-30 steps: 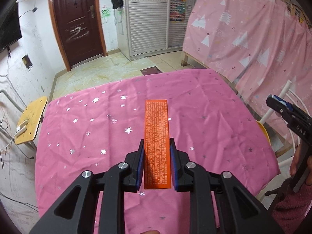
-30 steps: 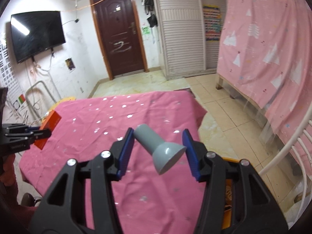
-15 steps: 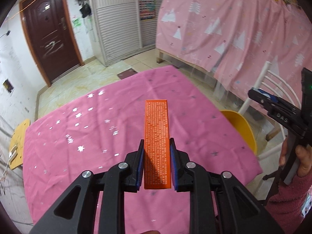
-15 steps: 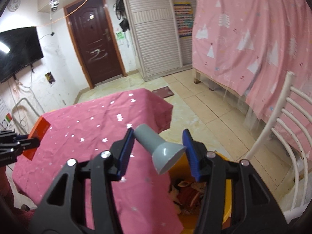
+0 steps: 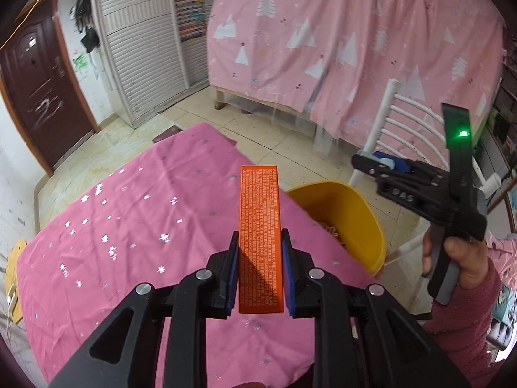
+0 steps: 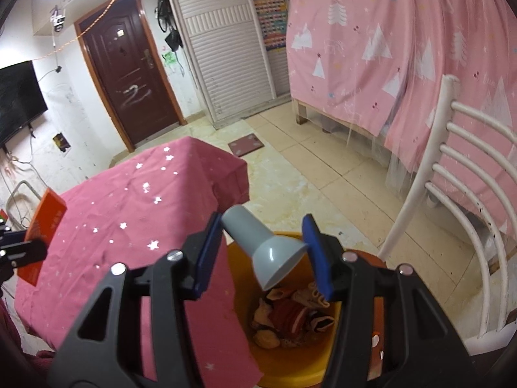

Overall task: Collect trash
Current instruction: 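Carry the tube and bottle over the yellow bucket and open both tools to drop them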

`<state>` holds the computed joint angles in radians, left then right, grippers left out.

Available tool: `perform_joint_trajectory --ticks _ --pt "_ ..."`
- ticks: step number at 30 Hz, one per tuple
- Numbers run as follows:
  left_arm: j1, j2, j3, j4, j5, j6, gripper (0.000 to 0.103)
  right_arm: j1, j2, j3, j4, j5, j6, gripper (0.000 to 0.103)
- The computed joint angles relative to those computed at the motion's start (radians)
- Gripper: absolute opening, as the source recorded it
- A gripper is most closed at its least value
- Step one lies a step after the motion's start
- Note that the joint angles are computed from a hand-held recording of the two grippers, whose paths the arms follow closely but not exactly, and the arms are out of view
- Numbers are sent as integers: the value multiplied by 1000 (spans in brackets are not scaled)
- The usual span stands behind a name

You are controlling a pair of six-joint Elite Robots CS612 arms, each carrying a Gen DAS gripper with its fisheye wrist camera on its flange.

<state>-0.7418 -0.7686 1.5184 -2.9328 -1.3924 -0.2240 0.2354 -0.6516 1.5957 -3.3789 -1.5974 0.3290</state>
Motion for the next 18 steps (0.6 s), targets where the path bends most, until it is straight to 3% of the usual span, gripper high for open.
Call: perform_joint_trajectory --ticks 2,3,4,10,18 --pt "-5 8 -15 9 -6 13 15 -5 2 0 18 9 9 53" --pt "-6 10 -19 12 -10 16 15 -8 3 0 25 18 15 63" --pt "-7 13 -26 16 -17 19 15 -9 5 0 26 21 18 65" --pt "-10 41 -75 35 -66 30 15 -22 7 14 -9 24 50 65" --pt "-5 108 -174 75 -226 14 15 -53 -8 66 -104 1 156 66"
